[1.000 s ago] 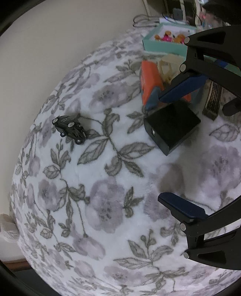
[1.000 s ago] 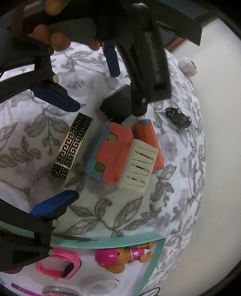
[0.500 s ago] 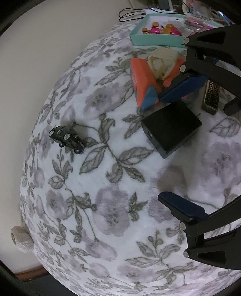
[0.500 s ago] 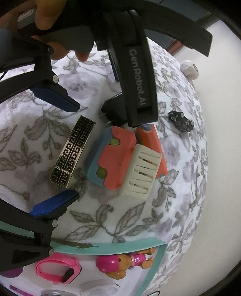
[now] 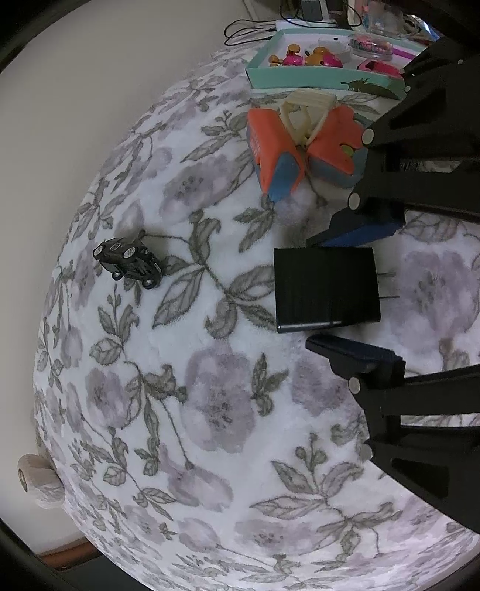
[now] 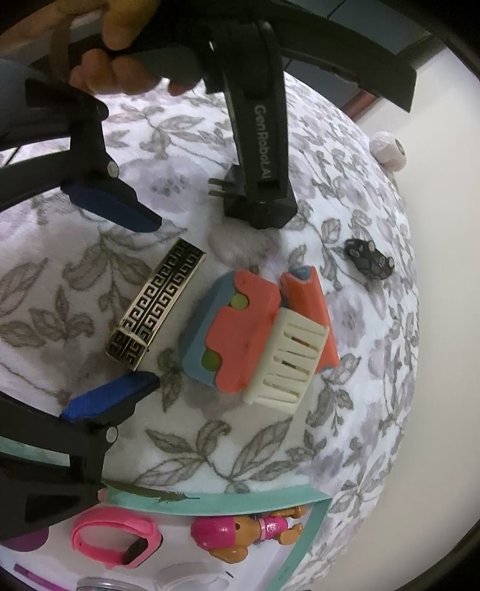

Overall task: Organize rigid objects
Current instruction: 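Grasp the gold-black patterned bar with the right tool while the left tool lifts the charger plug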

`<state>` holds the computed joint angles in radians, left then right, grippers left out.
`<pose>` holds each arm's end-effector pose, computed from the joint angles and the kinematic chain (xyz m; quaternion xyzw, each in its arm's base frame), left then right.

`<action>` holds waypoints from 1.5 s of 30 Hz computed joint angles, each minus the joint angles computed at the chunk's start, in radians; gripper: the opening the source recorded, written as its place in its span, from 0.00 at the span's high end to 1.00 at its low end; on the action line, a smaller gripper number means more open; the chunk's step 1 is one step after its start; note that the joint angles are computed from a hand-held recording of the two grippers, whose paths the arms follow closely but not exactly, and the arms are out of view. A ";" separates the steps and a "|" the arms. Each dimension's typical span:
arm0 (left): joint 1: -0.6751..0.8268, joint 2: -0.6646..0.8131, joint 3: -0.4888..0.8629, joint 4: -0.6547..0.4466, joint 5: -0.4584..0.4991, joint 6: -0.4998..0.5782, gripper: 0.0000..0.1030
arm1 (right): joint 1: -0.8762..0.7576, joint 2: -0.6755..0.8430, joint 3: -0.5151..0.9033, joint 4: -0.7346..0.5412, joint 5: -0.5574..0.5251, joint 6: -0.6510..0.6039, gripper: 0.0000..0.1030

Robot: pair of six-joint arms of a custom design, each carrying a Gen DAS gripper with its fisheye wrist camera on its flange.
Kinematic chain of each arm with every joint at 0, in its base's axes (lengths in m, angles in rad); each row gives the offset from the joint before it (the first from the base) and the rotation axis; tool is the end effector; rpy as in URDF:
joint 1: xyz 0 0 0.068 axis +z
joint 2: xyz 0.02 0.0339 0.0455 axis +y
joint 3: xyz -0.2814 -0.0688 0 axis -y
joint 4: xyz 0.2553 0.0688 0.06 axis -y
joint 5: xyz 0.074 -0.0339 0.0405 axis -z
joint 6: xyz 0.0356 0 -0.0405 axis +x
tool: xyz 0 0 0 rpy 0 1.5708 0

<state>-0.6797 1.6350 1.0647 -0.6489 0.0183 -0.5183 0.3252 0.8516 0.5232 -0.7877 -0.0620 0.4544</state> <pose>0.2509 -0.2036 0.2041 0.0810 0.9812 -0.1060 0.1394 0.1355 0.0480 0.2013 0.0559 0.9722 0.1135 0.1969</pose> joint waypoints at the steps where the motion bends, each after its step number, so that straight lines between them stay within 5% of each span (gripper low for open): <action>1: 0.006 -0.002 -0.003 0.001 0.006 0.007 0.56 | -0.001 -0.003 0.002 -0.007 -0.018 -0.005 0.25; 10: 0.031 -0.039 -0.028 -0.012 0.019 0.060 0.57 | 0.055 0.015 -0.006 0.012 -0.018 -0.003 0.39; 21: 0.043 -0.063 -0.046 -0.021 0.011 0.068 0.57 | 0.173 0.098 -0.002 0.106 0.155 0.086 0.55; 27: 0.030 -0.058 -0.037 -0.025 -0.002 0.047 0.57 | 0.184 0.087 0.005 0.087 0.151 0.064 0.74; 45: 0.014 -0.049 -0.032 -0.025 -0.043 0.016 0.57 | 0.230 0.121 0.015 0.072 0.203 0.079 0.76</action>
<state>-0.6658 1.5856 1.0328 -0.6743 -0.0249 -0.5022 0.5551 0.9726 0.5384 -0.7153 0.1413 0.5337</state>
